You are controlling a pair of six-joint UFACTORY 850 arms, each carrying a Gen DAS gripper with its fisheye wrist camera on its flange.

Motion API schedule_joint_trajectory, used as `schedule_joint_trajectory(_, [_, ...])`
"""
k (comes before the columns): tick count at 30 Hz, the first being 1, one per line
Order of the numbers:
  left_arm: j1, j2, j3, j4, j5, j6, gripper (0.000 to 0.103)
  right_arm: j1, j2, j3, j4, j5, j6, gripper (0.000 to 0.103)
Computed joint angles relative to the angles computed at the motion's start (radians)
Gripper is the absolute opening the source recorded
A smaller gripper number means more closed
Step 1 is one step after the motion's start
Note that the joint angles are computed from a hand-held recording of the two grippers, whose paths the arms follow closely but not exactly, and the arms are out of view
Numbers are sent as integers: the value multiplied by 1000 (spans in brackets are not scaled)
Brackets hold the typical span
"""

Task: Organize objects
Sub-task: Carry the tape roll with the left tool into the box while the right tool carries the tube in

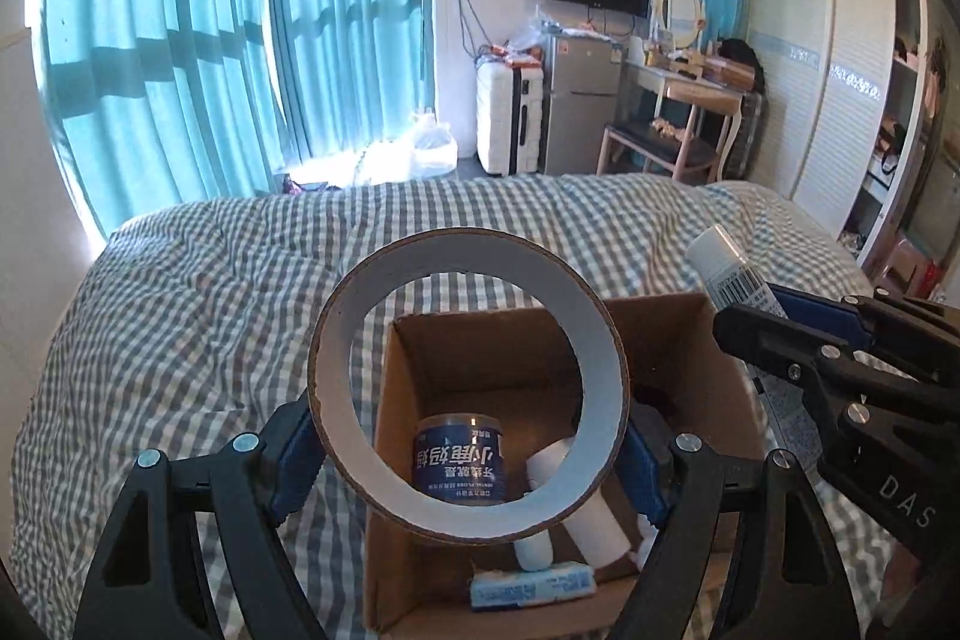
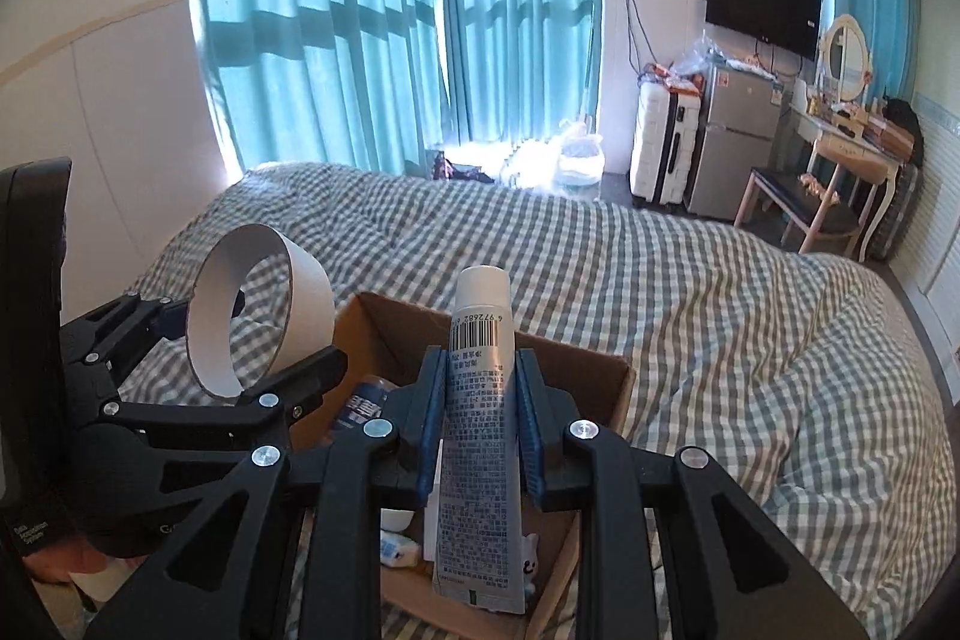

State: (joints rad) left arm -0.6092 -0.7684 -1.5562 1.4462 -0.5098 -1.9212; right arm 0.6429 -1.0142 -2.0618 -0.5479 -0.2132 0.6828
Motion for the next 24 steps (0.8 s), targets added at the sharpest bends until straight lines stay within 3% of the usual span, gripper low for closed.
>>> schedule_joint_trajectory(9, [18, -112, -92, -126, 43, 145, 83, -26, -130, -138, 247, -72, -234, 22])
schedule_joint_trajectory(16, [24, -129, -101, -172, 72, 182, 83, -29, -156, -159, 297, -92, -279, 22])
schedule_joint_trajectory(22, [14, -132, -90, -119, 69, 158, 86, -30, -118, -91, 261, -43, -228, 23])
schedule_joint_trajectory(24, [13, -124, -82, -120, 79, 160, 91, -30, -94, -52, 219, -12, -173, 36])
